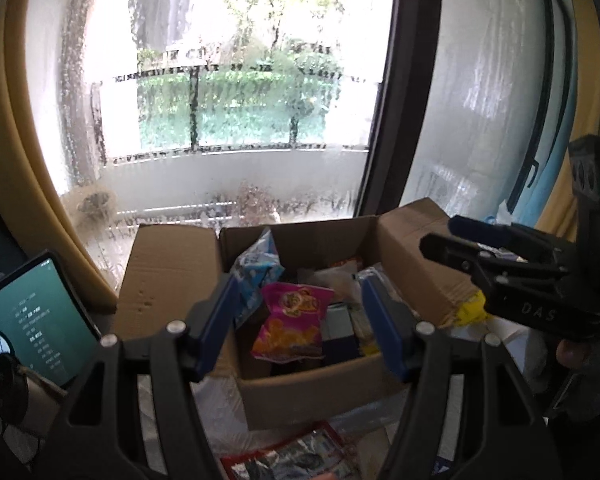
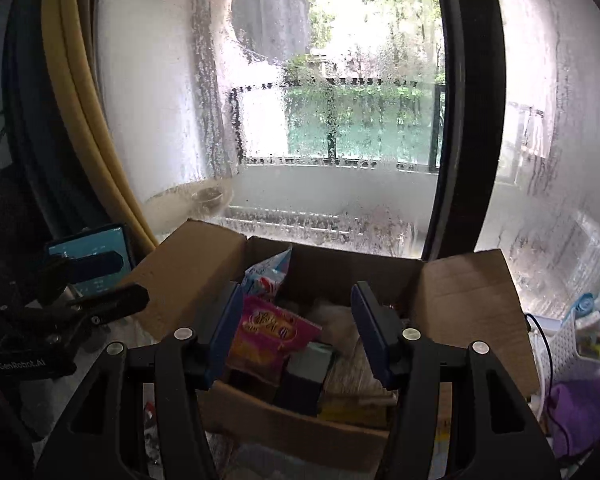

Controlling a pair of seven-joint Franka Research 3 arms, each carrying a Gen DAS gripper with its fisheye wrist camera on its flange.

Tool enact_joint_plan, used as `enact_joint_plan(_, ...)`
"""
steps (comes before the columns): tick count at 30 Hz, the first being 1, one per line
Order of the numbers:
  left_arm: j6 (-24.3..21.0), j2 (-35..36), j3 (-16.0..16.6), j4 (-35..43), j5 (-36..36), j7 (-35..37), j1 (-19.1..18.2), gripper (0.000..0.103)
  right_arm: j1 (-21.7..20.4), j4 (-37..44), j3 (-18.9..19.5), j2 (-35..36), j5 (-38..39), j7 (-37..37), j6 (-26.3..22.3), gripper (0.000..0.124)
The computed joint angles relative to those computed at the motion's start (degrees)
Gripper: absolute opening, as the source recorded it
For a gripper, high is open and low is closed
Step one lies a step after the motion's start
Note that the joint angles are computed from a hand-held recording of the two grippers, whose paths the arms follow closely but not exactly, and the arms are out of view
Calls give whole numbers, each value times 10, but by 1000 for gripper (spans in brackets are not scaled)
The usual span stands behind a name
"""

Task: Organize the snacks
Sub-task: 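Withdraw both tools from the box back toward the remaining packets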

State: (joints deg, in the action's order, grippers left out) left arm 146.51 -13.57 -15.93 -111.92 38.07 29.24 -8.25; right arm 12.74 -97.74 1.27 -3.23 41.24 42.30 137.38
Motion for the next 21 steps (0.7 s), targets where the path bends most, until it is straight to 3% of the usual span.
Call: enact_joint_plan(21, -5, -156, -62, -132, -5, -82, -15, 66, 25, -223, -58, -240, 41, -69, 4, 59)
